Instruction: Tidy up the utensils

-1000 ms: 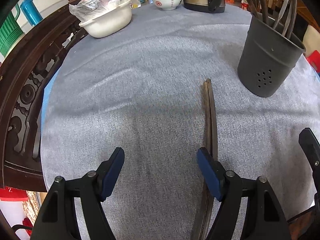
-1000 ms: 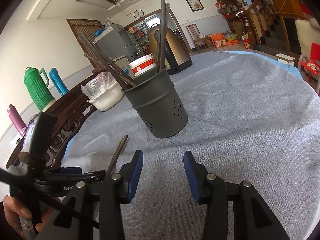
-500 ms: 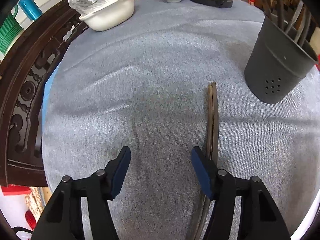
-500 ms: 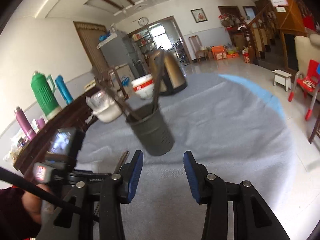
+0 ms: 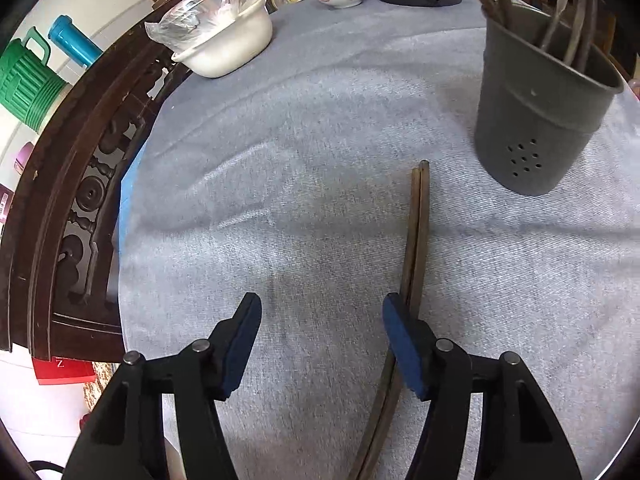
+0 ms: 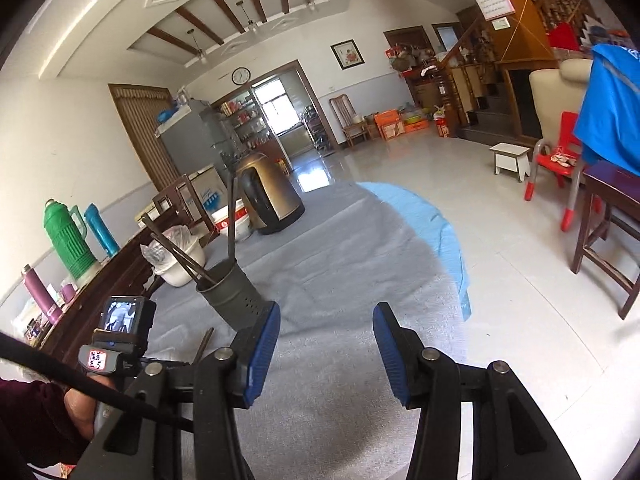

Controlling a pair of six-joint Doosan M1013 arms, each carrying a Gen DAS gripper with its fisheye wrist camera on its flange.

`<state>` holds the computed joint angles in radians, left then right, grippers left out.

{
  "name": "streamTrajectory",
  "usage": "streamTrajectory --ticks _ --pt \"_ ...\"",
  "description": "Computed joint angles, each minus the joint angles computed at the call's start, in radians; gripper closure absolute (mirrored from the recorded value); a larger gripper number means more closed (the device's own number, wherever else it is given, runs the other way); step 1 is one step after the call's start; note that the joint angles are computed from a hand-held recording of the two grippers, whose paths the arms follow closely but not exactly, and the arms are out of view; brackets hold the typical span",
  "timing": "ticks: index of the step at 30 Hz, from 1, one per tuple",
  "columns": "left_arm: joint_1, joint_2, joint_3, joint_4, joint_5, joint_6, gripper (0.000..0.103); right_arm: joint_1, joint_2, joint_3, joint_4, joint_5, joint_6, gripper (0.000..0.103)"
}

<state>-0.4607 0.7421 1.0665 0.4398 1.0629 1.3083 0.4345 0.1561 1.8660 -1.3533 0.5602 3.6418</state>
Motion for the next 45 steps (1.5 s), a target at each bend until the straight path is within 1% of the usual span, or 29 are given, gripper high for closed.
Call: streamTrajectory --ticks 7,10,20,25,29,32,35,39,41,43,44,45 --pt "0.007 -0.006 0.005 0.001 -0.011 -0.001 0.039 0.015 0.010 -0.022 -0.009 -0.001 -0.043 0.051" --pt "0.013 -0.002 0.004 -0.004 -0.002 -0.007 0.039 0.018 0.018 -0.033 -0.001 -0.003 -0.064 0.051" --pt "0.029 0.003 0.002 -0.034 -0.001 -0.011 0.039 0.025 0.035 -0.054 0.014 0.007 -0.077 0.051" --pt "0.035 -0.005 0.016 -0.046 -0.023 -0.002 0.039 0.032 0.051 -0.075 0.032 0.002 -0.108 0.051" --pt "0.048 -0.010 0.021 -0.080 -0.031 -0.005 0.039 0.039 0.066 -0.093 0.046 0.003 -0.144 0.051" --pt "0.059 -0.030 0.047 -0.102 -0.079 -0.011 0.039 0.042 0.074 -0.096 0.042 -0.001 -0.128 0.051" --pt "0.070 -0.064 0.095 -0.114 -0.150 -0.011 0.039 0.037 0.083 -0.098 0.060 -0.031 -0.109 0.051" --pt "0.086 -0.102 0.152 -0.125 -0.233 0.009 0.039 0.037 0.112 -0.123 0.123 -0.055 -0.159 0.051" --pt "0.095 -0.116 0.172 -0.147 -0.261 0.031 0.039 0.036 0.125 -0.135 0.144 -0.071 -0.177 0.051" --pt "0.112 -0.131 0.194 -0.187 -0.308 0.066 0.039 0.030 0.145 -0.152 0.186 -0.103 -0.204 0.051" --pt "0.118 -0.134 0.198 -0.201 -0.320 0.080 0.039 0.026 0.156 -0.163 0.219 -0.115 -0.227 0.051" --pt "0.126 -0.138 0.206 -0.226 -0.336 0.106 0.039 0.020 0.174 -0.184 0.295 -0.137 -0.283 0.051"
